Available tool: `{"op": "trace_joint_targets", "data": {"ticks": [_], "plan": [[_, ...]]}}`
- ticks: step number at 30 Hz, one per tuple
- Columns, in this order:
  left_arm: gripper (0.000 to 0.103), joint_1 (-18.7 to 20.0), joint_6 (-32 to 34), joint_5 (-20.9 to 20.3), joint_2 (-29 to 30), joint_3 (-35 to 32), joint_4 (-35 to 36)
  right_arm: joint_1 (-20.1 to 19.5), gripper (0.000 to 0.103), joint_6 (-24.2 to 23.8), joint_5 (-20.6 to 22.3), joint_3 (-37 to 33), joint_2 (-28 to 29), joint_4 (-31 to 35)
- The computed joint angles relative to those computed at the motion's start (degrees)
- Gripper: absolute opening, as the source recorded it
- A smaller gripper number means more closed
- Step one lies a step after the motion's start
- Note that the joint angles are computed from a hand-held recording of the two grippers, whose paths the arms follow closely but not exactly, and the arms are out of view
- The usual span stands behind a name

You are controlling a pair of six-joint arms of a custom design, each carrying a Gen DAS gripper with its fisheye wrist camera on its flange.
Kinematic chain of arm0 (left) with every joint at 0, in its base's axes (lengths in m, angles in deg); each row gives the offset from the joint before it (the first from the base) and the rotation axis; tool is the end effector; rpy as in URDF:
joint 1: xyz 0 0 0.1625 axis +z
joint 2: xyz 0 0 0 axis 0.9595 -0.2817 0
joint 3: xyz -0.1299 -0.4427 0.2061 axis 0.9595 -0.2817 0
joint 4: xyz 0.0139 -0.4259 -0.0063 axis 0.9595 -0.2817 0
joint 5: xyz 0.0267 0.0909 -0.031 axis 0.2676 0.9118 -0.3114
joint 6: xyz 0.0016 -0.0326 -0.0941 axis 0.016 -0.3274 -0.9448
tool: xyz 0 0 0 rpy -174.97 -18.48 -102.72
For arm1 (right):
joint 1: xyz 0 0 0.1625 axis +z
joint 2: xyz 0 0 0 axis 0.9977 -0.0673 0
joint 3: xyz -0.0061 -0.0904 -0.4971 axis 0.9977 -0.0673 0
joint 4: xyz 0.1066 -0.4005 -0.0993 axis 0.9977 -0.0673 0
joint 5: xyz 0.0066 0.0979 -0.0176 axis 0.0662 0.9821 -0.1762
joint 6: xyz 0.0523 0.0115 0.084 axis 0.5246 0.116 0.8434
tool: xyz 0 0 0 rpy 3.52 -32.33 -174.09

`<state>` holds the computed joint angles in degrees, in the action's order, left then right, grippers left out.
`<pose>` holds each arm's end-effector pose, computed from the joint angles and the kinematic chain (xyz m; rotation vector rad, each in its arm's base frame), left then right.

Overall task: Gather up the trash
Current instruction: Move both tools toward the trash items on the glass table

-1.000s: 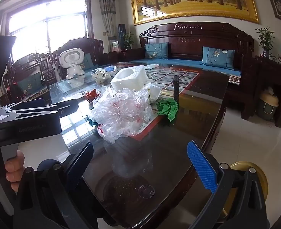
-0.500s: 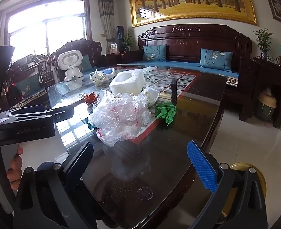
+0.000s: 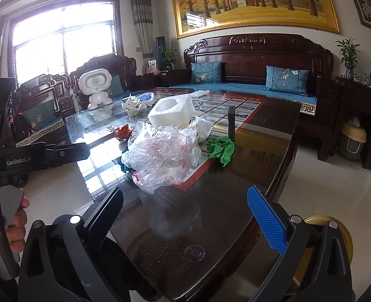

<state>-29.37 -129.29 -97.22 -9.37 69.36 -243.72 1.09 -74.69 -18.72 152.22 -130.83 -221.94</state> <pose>-0.3547 -0.6673 0.1030 -0.2549 2.0205 -1.3881 0.1167 -0.7880 0.2877 1.4967 -2.5057 0.8463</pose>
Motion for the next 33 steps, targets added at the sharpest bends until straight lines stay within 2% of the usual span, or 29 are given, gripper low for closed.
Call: {"op": "trace_joint_targets", "data": {"ticks": [4, 7, 14, 18, 25, 33], "plan": [[0.099, -0.8, 9.0, 3.1, 1.7, -0.4, -7.3, -0.1, 0.095, -0.3, 0.7, 0.2, -0.1, 0.1], [0.099, -0.6, 11.3, 3.1, 1.9, -0.4, -9.3, 0.1, 0.095, -0.1, 0.6, -0.1, 0.2, 0.0], [0.099, 0.0, 10.6, 3.5, 1.3, 0.2, -7.4, 0.8, 0.095, -0.4, 0.2, -0.6, 0.7, 1.0], [0.099, 0.1, 13.8, 3.3, 1.3, 0.5, -10.8, 1.4, 0.095, -1.2, -0.3, -0.6, 1.1, 0.9], [0.099, 0.3, 14.6, 3.7, 1.0, 1.6, -11.8, 2.0, 0.095, -1.6, -1.0, -0.4, 1.5, 0.7], [0.099, 0.9, 12.9, 2.7, 0.4, 2.1, -9.6, 2.1, 0.095, -1.9, -1.8, -0.7, 1.7, 0.7]]}}
